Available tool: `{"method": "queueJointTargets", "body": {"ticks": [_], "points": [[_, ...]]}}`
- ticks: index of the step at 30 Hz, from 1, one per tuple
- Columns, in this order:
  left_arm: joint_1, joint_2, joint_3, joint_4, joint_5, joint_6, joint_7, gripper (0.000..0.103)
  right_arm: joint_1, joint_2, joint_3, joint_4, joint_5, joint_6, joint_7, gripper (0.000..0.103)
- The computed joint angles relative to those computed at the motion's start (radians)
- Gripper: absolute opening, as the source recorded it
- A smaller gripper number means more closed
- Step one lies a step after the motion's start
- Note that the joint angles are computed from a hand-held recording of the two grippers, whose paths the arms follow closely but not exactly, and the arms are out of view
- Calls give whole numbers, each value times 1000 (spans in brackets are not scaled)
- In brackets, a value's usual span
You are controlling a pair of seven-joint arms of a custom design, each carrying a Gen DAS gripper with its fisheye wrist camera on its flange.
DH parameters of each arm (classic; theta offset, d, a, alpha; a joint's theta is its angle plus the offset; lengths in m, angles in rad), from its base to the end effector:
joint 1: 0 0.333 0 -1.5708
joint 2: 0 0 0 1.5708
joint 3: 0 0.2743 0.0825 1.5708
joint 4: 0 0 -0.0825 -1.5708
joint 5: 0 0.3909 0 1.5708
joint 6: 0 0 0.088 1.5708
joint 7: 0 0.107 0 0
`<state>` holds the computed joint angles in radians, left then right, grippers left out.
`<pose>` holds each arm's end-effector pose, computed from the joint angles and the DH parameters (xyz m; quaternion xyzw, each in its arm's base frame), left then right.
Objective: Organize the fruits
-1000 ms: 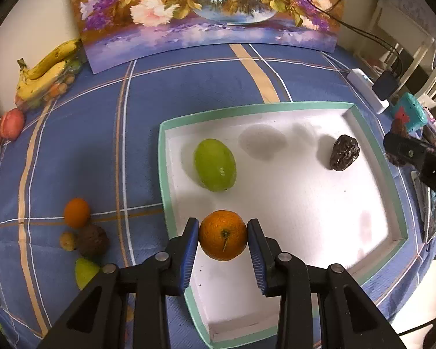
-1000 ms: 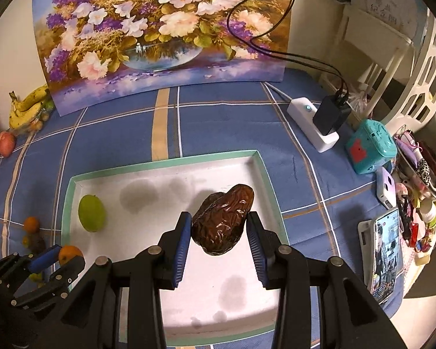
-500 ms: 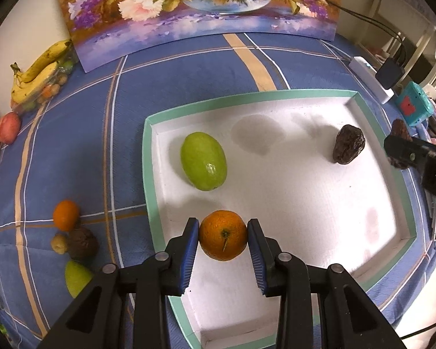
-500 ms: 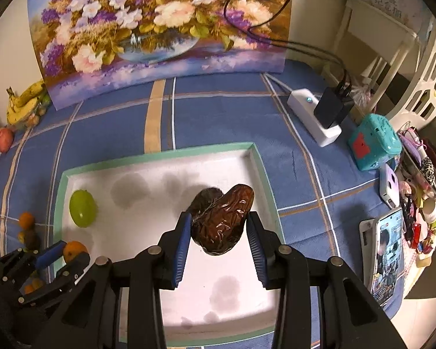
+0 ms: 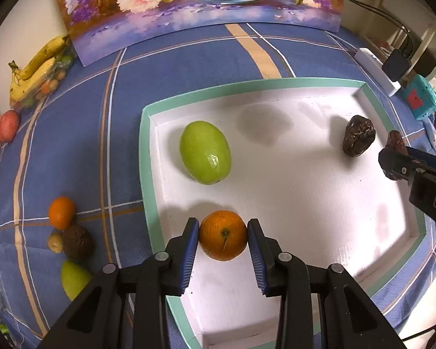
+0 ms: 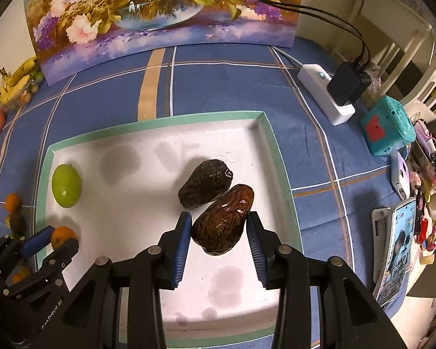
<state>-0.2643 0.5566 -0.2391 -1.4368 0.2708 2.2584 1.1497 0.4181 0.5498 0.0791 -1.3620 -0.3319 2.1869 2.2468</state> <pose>0.6461 -0.3141 0.3660 -0.6363 0.7565 -0.1154 0.0976 0.6470 0.3251 0.3941 -0.6801 0.7089 -0.1518 0.1089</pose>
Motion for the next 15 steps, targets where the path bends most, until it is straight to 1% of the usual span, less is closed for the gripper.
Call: {"method": "queueJointTargets", "body": {"ticks": [15], "points": [[-10, 7, 1, 8, 10, -1, -11, 37, -4, 44, 5, 43, 33, -43, -34, 40]]}}
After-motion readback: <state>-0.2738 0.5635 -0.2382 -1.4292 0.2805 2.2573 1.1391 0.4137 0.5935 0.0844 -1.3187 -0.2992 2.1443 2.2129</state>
